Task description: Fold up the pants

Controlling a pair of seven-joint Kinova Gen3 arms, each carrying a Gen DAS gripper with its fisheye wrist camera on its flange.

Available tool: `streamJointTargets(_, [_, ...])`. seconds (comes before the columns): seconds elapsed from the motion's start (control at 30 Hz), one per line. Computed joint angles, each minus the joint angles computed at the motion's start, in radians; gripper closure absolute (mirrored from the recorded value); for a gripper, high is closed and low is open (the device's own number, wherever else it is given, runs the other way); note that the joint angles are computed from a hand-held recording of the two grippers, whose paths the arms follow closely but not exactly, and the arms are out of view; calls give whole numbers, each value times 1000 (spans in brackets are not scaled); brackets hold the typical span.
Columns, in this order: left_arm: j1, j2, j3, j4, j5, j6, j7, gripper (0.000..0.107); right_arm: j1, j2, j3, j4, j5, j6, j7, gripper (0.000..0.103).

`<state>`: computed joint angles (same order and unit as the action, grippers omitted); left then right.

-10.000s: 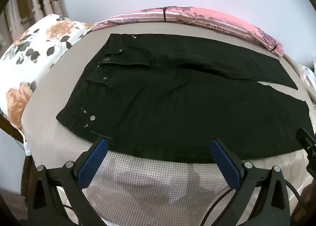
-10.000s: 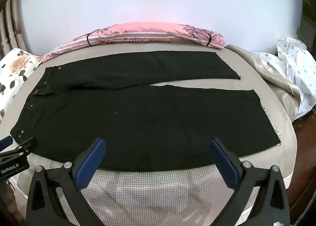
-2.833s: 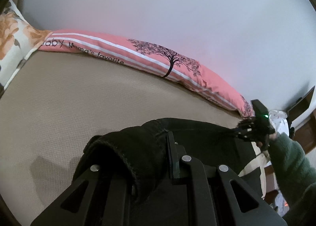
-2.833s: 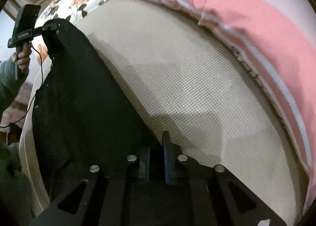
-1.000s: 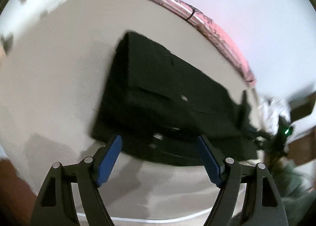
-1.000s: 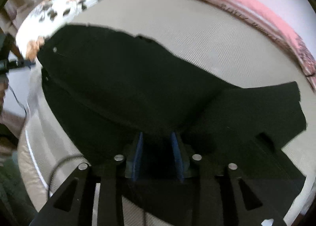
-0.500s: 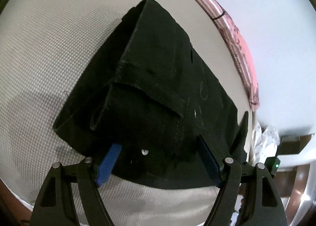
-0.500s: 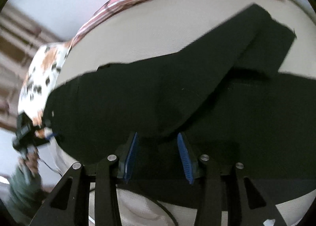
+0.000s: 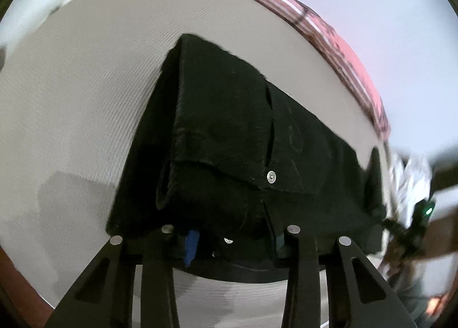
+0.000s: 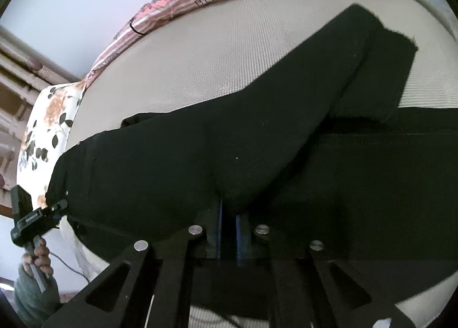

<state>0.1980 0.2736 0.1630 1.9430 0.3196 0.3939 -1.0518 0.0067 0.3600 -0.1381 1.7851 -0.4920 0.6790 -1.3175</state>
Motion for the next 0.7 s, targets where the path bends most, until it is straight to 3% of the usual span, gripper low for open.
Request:
streamJointTargets(0.13, [9, 17, -7, -45, -73, 68, -60, 70, -3, -70, 6, 85, -8, -8, -11, 97])
streamJointTargets(0.3, [74, 18, -44, -78, -200, 132, -70, 71, -53, -83, 23, 137, 37, 0, -62, 97])
streamJointTargets(0.37, [62, 18, -32, -70, -185, 136, -84, 71, -83, -92, 32, 148, 76, -16, -85, 97])
streamJointTargets(0.7, [-35, -5, 46, 28, 15, 50, -259, 71, -67, -98, 38, 155, 71, -4, -108, 98])
